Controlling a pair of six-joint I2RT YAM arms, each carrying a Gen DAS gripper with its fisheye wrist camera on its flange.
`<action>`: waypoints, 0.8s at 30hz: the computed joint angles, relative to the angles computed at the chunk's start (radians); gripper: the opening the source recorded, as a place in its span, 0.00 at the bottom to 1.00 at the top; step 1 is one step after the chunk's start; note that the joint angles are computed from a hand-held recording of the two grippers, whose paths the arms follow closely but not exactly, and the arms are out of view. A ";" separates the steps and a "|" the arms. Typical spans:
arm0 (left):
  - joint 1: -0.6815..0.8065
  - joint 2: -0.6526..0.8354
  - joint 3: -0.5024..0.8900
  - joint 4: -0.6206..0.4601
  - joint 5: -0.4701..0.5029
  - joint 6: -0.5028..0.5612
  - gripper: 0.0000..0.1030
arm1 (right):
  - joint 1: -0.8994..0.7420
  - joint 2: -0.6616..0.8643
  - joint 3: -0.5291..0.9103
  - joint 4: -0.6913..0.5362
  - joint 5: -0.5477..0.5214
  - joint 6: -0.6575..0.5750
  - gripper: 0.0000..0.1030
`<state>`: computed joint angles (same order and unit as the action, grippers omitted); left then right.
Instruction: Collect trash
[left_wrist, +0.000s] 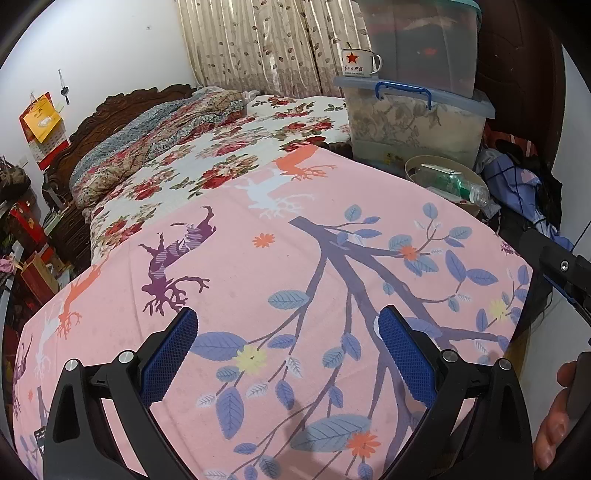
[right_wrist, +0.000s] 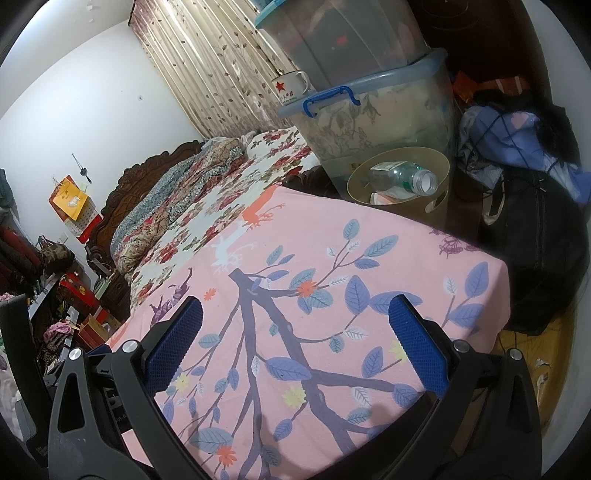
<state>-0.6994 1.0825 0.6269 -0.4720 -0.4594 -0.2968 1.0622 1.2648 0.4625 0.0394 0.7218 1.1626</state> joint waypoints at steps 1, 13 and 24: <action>0.000 0.001 0.001 0.000 0.000 -0.001 0.92 | -0.001 0.000 0.000 0.000 0.000 -0.001 0.97; -0.002 0.004 0.003 -0.001 -0.001 -0.003 0.92 | -0.004 -0.002 0.001 -0.001 -0.004 -0.004 0.97; -0.002 0.004 -0.001 0.000 0.001 -0.002 0.92 | -0.003 0.004 -0.005 0.010 -0.005 -0.005 0.97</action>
<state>-0.7011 1.0864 0.6263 -0.4716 -0.4588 -0.2985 1.0591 1.2689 0.4579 0.0499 0.7167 1.1579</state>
